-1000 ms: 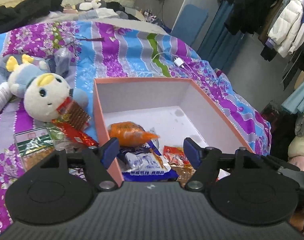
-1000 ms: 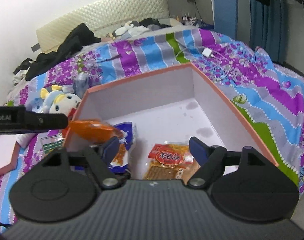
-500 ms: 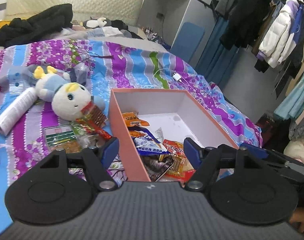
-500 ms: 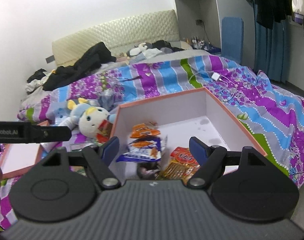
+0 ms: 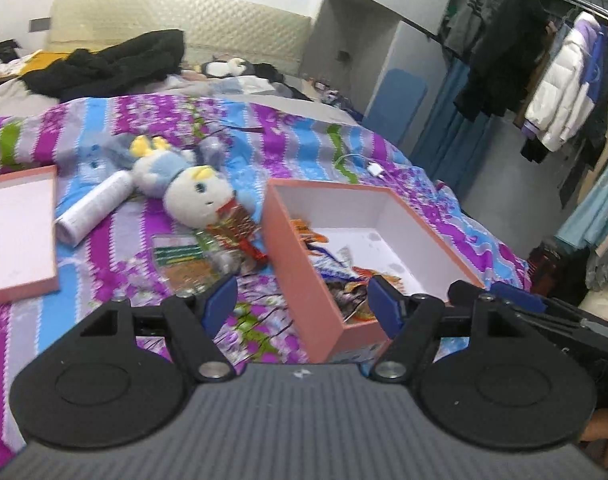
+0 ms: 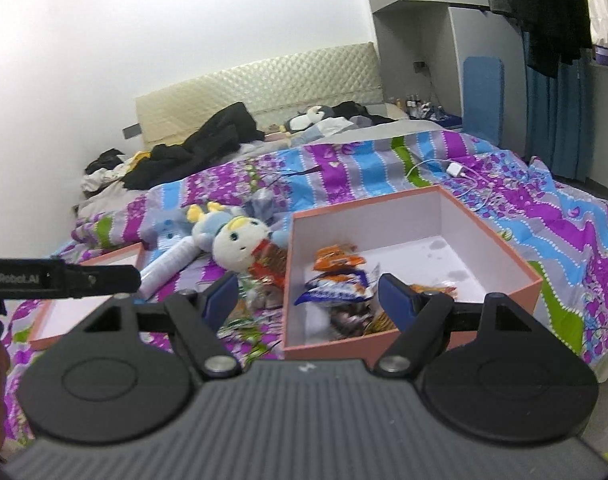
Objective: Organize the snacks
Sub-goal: 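Withdraw both tools from the box, then move both tools down to the snacks beside the plush toy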
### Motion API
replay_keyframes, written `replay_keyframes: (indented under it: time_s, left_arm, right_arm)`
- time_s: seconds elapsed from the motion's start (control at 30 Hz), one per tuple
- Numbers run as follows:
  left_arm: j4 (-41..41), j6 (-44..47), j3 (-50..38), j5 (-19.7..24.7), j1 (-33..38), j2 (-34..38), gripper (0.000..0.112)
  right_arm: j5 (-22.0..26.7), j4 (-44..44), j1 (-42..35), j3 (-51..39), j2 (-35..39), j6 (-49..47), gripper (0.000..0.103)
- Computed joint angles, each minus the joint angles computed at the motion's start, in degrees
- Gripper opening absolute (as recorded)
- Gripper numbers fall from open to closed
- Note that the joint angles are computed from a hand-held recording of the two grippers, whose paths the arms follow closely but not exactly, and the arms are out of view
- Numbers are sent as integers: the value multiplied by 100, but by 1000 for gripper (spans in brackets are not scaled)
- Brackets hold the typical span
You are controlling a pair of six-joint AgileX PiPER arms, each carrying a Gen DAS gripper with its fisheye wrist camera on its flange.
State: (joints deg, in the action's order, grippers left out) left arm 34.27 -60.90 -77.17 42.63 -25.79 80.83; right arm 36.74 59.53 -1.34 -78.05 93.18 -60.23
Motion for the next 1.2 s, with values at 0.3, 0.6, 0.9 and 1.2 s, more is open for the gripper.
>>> replay_keyframes:
  time_s: [0.3,0.6,0.9,1.2]
  left_arm:
    - [842,-1234,954,845,-531,-1030,76]
    - [1253,-2196,1574,1018,-867,-1314,79]
    - [1206,-2782,2334,327,-648,-1477,79]
    - [47,-1652,2795,-1568,1048,-1063,79]
  right_arm:
    - [168,577,295,436,-156,-703,78]
    - [284,842,217,1038,-602,-1242,78]
    - [-110,1132,444,1658,-840,-2098,77]
    - [-837,1021,1016,1442,-257,-2360,74]
